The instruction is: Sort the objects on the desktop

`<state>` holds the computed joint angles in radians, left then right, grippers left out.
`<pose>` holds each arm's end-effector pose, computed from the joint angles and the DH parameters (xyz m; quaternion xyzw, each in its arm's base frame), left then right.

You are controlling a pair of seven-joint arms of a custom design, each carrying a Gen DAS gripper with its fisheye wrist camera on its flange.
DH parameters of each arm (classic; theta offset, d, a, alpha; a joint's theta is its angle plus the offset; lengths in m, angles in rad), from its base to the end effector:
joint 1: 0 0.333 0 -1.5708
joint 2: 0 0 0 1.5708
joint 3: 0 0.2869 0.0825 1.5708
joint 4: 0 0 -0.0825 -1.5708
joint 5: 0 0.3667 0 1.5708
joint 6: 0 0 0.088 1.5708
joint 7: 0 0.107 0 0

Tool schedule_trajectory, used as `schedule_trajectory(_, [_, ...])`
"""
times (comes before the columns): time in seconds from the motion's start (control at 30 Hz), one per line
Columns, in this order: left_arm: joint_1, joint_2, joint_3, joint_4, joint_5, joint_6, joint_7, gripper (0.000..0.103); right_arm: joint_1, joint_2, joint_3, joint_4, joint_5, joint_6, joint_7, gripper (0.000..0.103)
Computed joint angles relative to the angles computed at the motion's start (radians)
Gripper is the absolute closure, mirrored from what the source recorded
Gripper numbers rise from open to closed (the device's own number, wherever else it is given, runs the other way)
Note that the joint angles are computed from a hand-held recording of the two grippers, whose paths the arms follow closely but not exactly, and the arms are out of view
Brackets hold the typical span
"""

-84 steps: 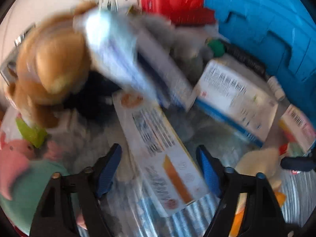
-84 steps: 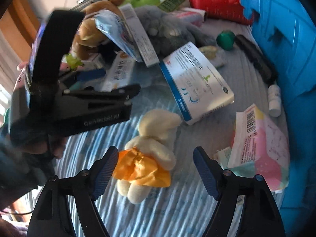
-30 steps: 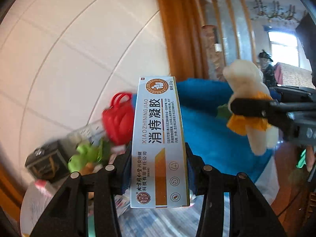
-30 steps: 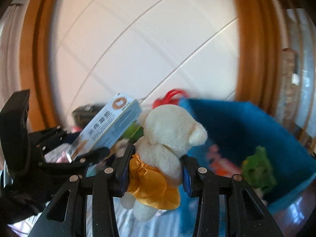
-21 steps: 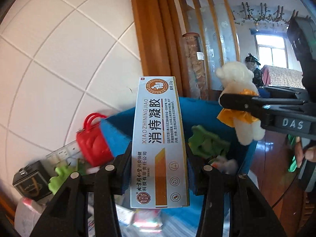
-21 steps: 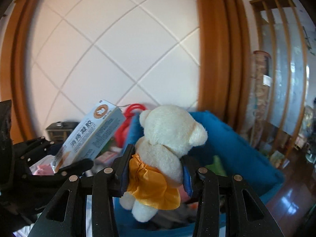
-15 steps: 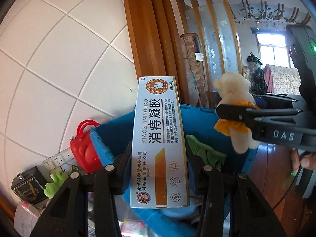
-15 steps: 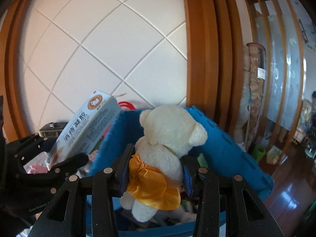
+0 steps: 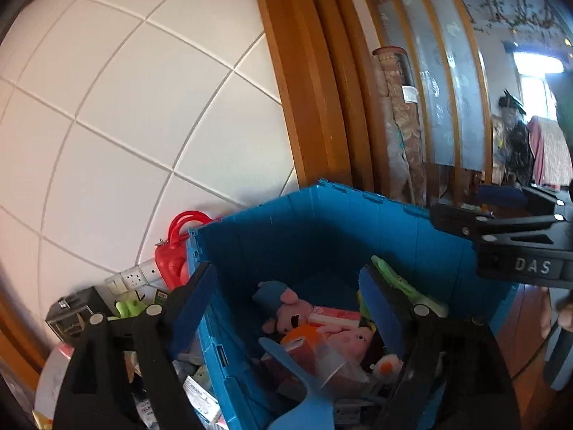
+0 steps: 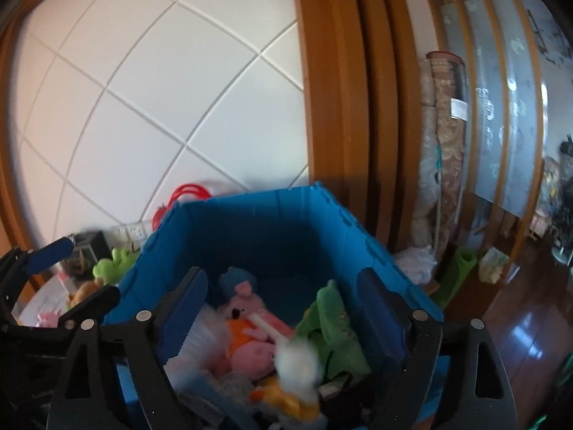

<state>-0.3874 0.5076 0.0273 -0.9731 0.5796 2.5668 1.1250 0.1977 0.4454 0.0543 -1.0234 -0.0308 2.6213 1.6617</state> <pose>0.6544 -0.2631 0.6842 -0.5153 0.6490 -0.3615 0.4273 0.6689 0.1600 0.7130 -0.6376 0.5444 -0.3184 0.4425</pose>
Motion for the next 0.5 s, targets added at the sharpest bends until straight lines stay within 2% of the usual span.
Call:
schedule_trajectory(0.13, [-0.005,-0.028,0.013,-0.042,0.027,-0.002,-0.042,0.021,0.001,-0.009,-0.003,-0.016,-0.009,0.029,-0.004,0.013])
schedule_trajectory(0.23, [0.005,-0.048,-0.007,-0.076,0.044,0.004,-0.071,0.021,0.026,-0.045,-0.033,-0.085,-0.068,0.085,0.04,0.009])
schedule_trajectory(0.27, [-0.011,-0.03,0.012,-0.053,0.022,0.007,-0.062,0.021,0.038,-0.058,-0.045,-0.108,-0.099,0.097,0.06,0.009])
schedule_trajectory(0.3, [-0.002,-0.038,-0.003,-0.065,0.031,0.002,-0.07,0.021,0.042,-0.057,-0.047,-0.109,-0.115,0.1,0.068,0.009])
schedule_trajectory(0.5, [-0.01,-0.063,-0.006,-0.106,0.06,-0.002,-0.103,0.021,0.039,-0.078,-0.041,-0.156,-0.16,0.133,0.092,0.008])
